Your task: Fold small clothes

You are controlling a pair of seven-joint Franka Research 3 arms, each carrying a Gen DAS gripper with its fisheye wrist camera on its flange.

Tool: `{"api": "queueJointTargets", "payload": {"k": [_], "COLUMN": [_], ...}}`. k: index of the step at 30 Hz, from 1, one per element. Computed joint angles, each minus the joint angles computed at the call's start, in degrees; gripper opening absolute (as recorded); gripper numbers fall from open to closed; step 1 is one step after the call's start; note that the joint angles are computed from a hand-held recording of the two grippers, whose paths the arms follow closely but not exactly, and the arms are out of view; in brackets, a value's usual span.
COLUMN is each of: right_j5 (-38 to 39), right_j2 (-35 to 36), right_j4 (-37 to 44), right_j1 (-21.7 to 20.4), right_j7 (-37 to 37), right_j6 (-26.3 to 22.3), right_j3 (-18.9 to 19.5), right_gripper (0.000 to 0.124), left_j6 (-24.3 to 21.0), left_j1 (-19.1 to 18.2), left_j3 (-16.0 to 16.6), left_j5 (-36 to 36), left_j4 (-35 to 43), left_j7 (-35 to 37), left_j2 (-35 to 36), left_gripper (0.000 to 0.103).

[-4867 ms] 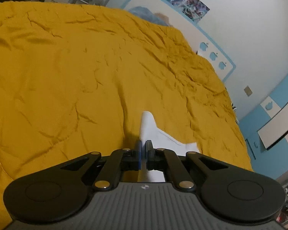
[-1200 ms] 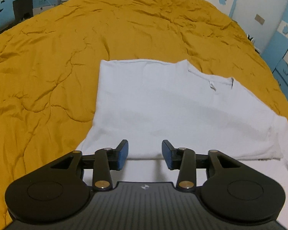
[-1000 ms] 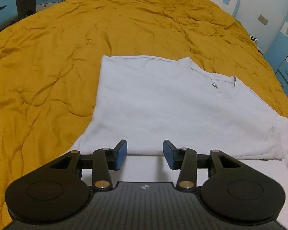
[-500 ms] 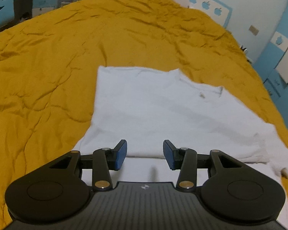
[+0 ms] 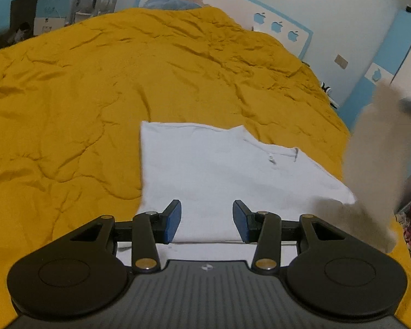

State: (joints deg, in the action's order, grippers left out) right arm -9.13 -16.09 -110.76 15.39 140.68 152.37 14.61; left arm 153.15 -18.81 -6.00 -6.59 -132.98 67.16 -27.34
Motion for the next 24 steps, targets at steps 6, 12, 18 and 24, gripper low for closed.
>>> {"api": "queueJointTargets", "payload": {"k": [6, 12, 18, 24], "right_j5": [0.49, 7.9, 19.27, 12.26], "right_j2": [14.28, 21.28, 19.85, 11.3], "right_j4": [3.44, 4.74, 2.18, -5.37], "right_j1": [6.67, 11.75, 14.05, 12.26], "right_j7": [3.25, -0.31, -12.11, -8.01], "right_j6": [-1.36, -2.6, 0.16, 0.55], "right_j3": [1.98, -0.35, -2.46, -4.72], "right_gripper": [0.006, 0.011, 0.021, 0.027], "left_j6": [0.28, 1.79, 3.91, 6.77], "left_j1": [0.25, -0.27, -1.17, -6.17], "left_j3": [2.22, 3.8, 4.69, 8.65], "left_j5": [-1.57, -5.35, -9.1, -19.21], "left_j4": [-0.8, -2.33, -3.2, -2.55], "left_j7": [2.46, 5.43, 7.49, 12.91], "left_j2": [1.14, 1.84, 2.15, 3.03], "left_gripper": [0.051, 0.051, 0.052, 0.054]}}
